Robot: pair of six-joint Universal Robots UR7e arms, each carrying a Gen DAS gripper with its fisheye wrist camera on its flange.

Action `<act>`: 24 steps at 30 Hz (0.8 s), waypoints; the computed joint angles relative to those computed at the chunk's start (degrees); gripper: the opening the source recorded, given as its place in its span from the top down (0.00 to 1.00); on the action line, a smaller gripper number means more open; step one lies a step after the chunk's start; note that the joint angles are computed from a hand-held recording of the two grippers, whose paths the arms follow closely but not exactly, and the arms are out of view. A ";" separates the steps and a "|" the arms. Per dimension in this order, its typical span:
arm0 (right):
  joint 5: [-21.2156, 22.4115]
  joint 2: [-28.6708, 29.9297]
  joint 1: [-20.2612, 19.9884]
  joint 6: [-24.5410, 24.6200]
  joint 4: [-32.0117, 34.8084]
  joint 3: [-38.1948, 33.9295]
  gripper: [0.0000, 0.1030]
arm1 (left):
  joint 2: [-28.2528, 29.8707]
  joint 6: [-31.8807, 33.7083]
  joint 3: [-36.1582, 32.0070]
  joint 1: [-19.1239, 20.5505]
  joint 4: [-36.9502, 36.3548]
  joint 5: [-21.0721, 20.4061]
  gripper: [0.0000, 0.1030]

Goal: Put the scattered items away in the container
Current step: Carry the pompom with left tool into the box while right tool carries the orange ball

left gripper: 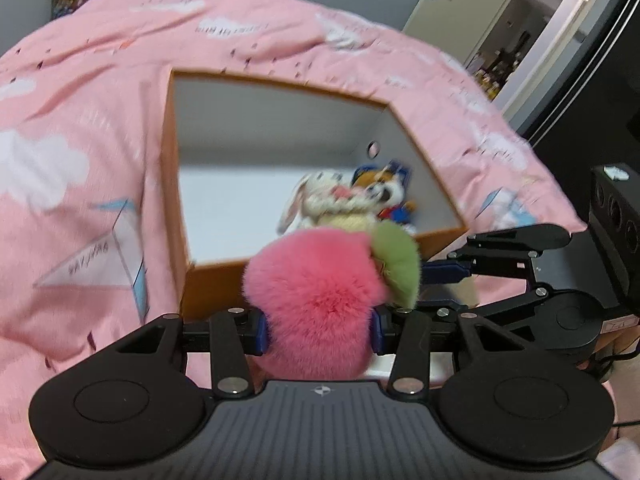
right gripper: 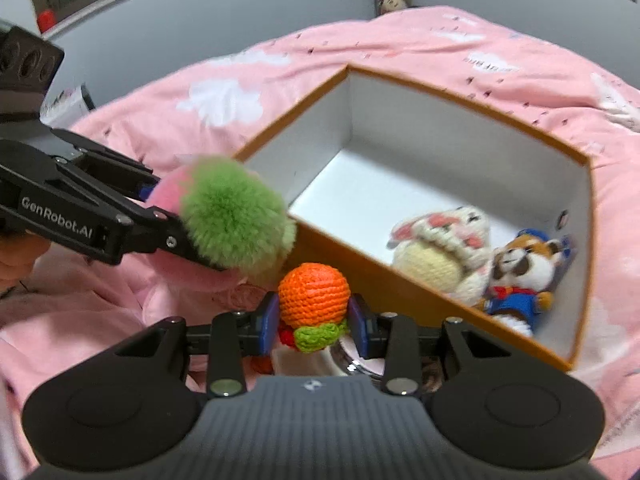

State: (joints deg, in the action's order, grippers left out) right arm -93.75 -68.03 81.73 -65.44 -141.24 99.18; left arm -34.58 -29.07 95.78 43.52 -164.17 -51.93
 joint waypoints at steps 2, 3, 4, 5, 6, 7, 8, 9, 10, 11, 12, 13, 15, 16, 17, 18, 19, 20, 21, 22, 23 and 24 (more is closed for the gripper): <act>1.50 -1.12 -0.06 0.69 0.50 -0.50 0.61 | -0.02 1.53 -0.74 -0.11 -1.20 0.03 0.51; 2.01 -1.45 0.15 1.19 0.01 -0.54 0.61 | 0.13 2.23 -1.43 -0.03 -1.53 0.09 0.50; 2.45 -1.37 0.34 1.63 -0.95 -0.82 0.61 | 0.36 2.97 -2.34 0.11 -1.82 0.20 0.51; 2.87 -1.44 0.41 1.91 -1.77 -1.24 0.61 | 0.62 3.68 -3.23 0.25 -2.16 0.38 0.51; 3.11 -1.38 0.47 2.12 -2.57 -1.72 0.61 | 0.96 4.54 -4.26 0.41 -2.42 0.68 0.51; 3.15 -1.21 0.55 2.45 -3.52 -2.24 0.61 | 1.43 5.38 -5.54 0.58 -2.55 1.17 0.50; 2.99 -0.81 0.71 3.00 -4.61 -2.91 0.61 | 1.96 6.14 -6.84 0.77 -2.56 1.67 0.50; 2.69 -0.28 0.84 3.50 -5.58 -3.67 0.61 | 2.50 6.89 -8.06 0.97 -2.61 2.10 0.50; 2.22 0.32 0.98 3.94 -6.42 -4.52 0.61 | 3.13 7.58 -9.51 1.28 -2.43 2.42 0.50; 1.70 0.91 1.08 4.34 -6.85 -5.43 0.61 | 3.79 8.18 -11.03 1.68 -2.00 2.44 0.50; 1.19 1.51 1.14 4.87 -6.90 -6.38 0.61 | 4.38 8.60 -12.42 2.12 -1.38 2.27 0.50; 0.56 2.22 1.16 5.64 -6.51 -7.53 0.61 | 5.12 8.50 -14.05 2.56 -0.02 2.19 0.50; -1.08 3.87 1.17 7.41 -5.44 -9.91 0.61 | 6.60 7.96 -17.02 3.41 2.91 2.31 0.51; -2.19 4.78 1.23 8.27 -5.22 -10.92 0.61 | 7.33 7.70 -18.33 3.84 4.23 2.45 0.51; -3.21 5.48 1.27 8.86 -5.04 -11.69 0.61 | 7.90 7.33 -19.24 4.15 5.39 2.68 0.51; -4.09 6.16 1.26 9.36 -4.74 -12.48 0.61 | 8.54 7.28 -20.17 4.47 6.17 2.93 0.51; -4.66 6.70 1.17 9.73 -4.25 -13.18 0.61 | 9.09 7.14 -20.91 4.74 6.90 3.16 0.51; -5.00 7.11 1.04 10.03 -3.69 -13.72 0.61 | 9.49 6.70 -21.54 5.00 7.87 3.24 0.51; -5.27 7.49 0.90 10.40 -2.93 -14.29 0.61 | 9.91 6.39 -22.16 5.31 8.75 3.09 0.51; -5.56 7.86 0.78 10.78 -1.94 -14.97 0.61 | 9.94 6.04 -22.16 5.51 9.52 2.83 0.50; -5.88 8.33 0.67 11.08 -1.00 -15.72 0.61 | 10.15 5.55 -22.66 5.86 10.93 2.29 0.51; -6.26 8.80 0.59 11.34 -0.14 -16.46 0.61 | 10.20 5.07 -22.89 6.14 12.22 1.72 0.51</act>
State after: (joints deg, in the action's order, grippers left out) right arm -100.01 -59.23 82.32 -54.10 -141.38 82.72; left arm -24.38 -24.00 72.90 49.66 -151.95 -50.20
